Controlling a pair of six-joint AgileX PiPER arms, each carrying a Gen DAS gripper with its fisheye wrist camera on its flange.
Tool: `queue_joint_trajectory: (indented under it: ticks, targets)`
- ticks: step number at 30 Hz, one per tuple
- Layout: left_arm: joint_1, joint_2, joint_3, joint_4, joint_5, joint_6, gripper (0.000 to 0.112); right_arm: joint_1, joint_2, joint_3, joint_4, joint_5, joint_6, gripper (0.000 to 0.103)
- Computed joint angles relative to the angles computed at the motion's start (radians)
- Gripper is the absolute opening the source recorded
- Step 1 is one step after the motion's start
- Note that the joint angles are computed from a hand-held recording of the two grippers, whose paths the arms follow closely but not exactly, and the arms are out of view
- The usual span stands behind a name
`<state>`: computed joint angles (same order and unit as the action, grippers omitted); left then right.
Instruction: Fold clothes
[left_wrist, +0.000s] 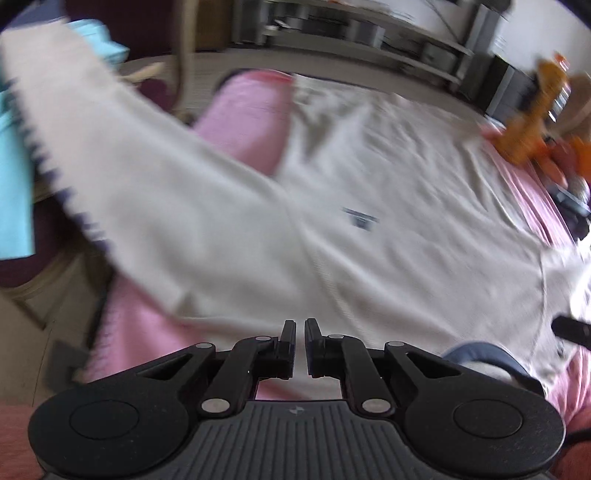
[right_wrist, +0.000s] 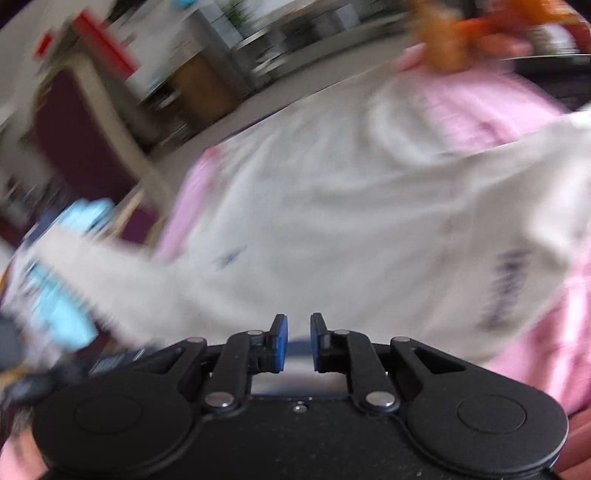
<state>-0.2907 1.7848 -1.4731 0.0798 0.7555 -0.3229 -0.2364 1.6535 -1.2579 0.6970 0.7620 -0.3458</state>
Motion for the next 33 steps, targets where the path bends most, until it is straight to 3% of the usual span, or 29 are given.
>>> queue_joint_trajectory:
  ticks: [2, 7, 14, 15, 20, 26, 29, 33]
  targets:
    - [-0.013, 0.041, -0.023, -0.006, 0.001, 0.021, 0.012, -0.038, 0.028, 0.008, -0.031, -0.030, 0.041, 0.014]
    - [-0.036, 0.069, -0.030, 0.113, 0.038, -0.042, 0.015, -0.088, 0.101, 0.003, -0.043, -0.001, 0.045, 0.013]
    - [-0.114, -0.045, 0.086, 0.191, 0.106, 0.020, 0.013, -0.065, -0.009, 0.024, -0.284, 0.167, 0.090, 0.015]
    - [-0.114, -0.068, 0.118, 0.175, 0.083, 0.026, 0.013, -0.072, -0.028, 0.040, -0.291, 0.168, 0.101, 0.015]
    - [-0.106, -0.133, 0.188, 0.124, -0.045, 0.023, 0.013, -0.157, -0.101, 0.139, -0.100, 0.093, -0.017, 0.016]
    - [-0.132, -0.020, 0.089, 0.114, -0.029, 0.011, 0.014, -0.119, -0.042, 0.135, 0.068, 0.074, -0.139, 0.016]
    - [-0.162, -0.018, 0.104, 0.172, -0.030, 0.010, 0.015, -0.073, -0.025, 0.135, 0.018, 0.054, -0.149, 0.016]
    - [-0.144, -0.032, 0.107, 0.107, 0.005, 0.091, 0.014, -0.058, -0.035, 0.102, -0.059, 0.119, -0.076, 0.017]
